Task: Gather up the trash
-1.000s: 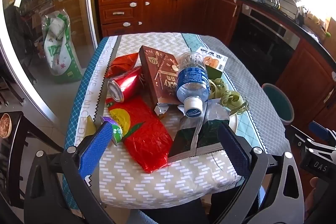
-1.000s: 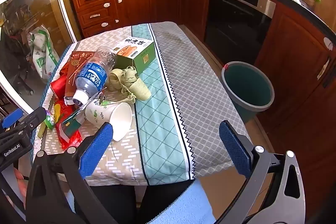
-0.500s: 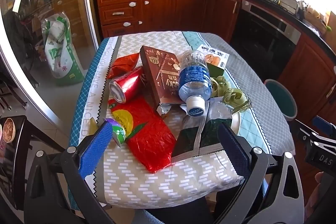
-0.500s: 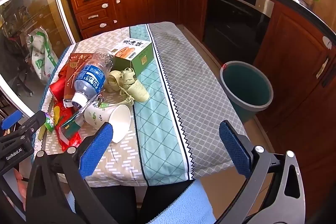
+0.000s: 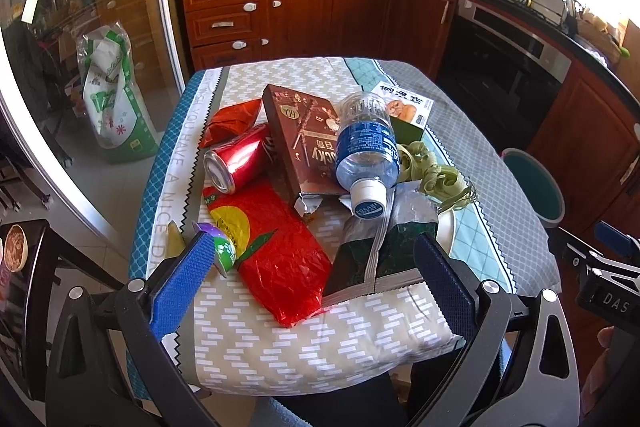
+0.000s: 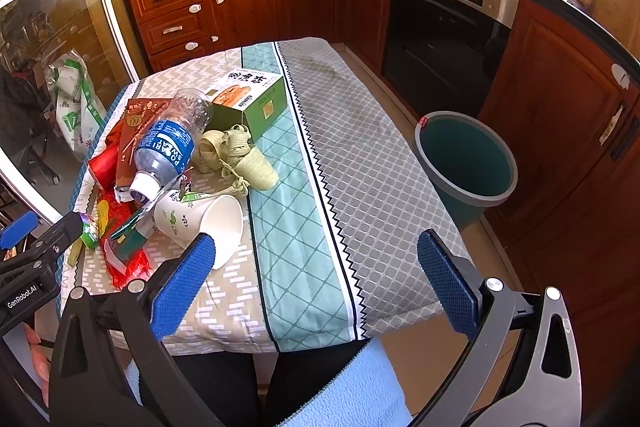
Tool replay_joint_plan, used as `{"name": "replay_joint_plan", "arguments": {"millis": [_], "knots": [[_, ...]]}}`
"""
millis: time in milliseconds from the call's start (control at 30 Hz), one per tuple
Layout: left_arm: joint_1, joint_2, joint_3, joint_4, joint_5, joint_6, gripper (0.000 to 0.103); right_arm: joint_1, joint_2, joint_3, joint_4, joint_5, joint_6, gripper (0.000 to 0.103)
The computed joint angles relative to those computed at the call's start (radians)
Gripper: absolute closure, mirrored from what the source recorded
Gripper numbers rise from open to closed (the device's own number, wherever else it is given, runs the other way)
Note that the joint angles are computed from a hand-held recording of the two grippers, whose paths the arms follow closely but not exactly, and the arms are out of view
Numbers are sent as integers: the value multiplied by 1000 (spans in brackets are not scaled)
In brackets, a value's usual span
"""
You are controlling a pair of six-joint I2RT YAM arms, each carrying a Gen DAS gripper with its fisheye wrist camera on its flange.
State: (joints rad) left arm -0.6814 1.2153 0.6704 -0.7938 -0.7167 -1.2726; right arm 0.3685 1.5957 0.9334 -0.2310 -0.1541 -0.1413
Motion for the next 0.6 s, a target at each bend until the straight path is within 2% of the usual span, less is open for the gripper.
{"name": "replay_joint_plan", "arguments": {"millis": [600], "knots": [[-2, -1, -9, 12, 6, 1, 4, 3, 8, -1, -1, 7, -1, 6]]}}
